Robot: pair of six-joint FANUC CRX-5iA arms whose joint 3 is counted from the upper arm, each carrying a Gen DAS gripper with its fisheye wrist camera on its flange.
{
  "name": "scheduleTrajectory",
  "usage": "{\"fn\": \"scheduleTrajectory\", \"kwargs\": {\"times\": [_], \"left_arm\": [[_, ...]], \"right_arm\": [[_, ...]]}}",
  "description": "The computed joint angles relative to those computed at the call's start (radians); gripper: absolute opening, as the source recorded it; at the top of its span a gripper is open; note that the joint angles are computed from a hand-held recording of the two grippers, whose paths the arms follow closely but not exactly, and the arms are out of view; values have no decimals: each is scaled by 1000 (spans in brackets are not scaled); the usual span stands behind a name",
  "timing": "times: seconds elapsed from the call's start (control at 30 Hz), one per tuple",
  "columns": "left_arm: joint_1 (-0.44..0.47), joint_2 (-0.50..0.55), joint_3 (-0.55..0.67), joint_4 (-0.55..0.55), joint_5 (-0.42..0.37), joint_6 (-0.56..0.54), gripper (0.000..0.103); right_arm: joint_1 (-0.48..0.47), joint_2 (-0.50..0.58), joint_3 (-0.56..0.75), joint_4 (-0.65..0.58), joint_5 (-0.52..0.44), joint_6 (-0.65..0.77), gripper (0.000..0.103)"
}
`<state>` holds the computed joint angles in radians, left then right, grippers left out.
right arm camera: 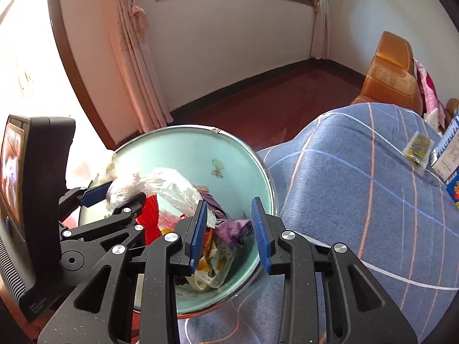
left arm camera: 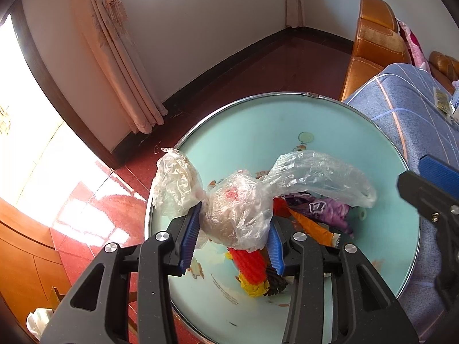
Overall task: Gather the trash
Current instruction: 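Open the right tool dropping the purple wrapper while the left tool drops the plastic bag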
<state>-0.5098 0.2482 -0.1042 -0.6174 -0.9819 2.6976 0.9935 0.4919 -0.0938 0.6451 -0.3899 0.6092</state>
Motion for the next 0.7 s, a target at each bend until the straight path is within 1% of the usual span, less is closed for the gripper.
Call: {"fn": "scheduleTrajectory", "kwargs": {"times": [0.03, 0.07, 0.13, 0.17, 0.2, 0.27, 0.33, 0.37, 0.4, 0.47, 0.53, 0.6, 0.67, 0.7], "left_arm": [[5, -2, -5, 7, 11, 0, 44], [10, -4, -10, 14, 25, -5, 48], [21, 5, -11, 36, 41, -28, 53], [20, 11, -8, 37, 38, -32, 54], [15, 16, 1, 34, 29, -36, 56], [4, 11, 3, 32, 29, -21, 68], [-13, -2, 0, 17, 29, 14, 73], [-26, -4, 6, 6, 16, 28, 75], [-38, -4, 12, -4, 3, 38, 75], [-65, -7, 21, -23, -29, 68, 78], [-77, -19, 16, -29, -41, 100, 80], [-90, -32, 9, -37, -48, 127, 82], [-113, -30, 20, -56, -79, 148, 87], [-130, -29, 28, -67, -100, 156, 88]], "right_arm": [[-2, -8, -14, 24, 7, -25, 33], [-7, -18, -36, 72, 16, -72, 33], [-20, -33, -82, 199, 31, -197, 37], [-27, -42, -104, 259, 35, -262, 40], [-31, -49, -119, 284, 35, -298, 42], [-37, -59, -134, 301, 30, -338, 52], [-44, -71, -158, 358, 19, -413, 60], [-50, -79, -172, 376, 19, -440, 67], [-55, -86, -184, 394, 22, -469, 70], [-66, -100, -208, 417, 32, -511, 70], [-73, -114, -227, 431, 36, -532, 73], [-87, -134, -260, 497, 51, -602, 80], [-96, -151, -286, 552, 60, -654, 85], [-95, -158, -292, 550, 59, -653, 86]]}}
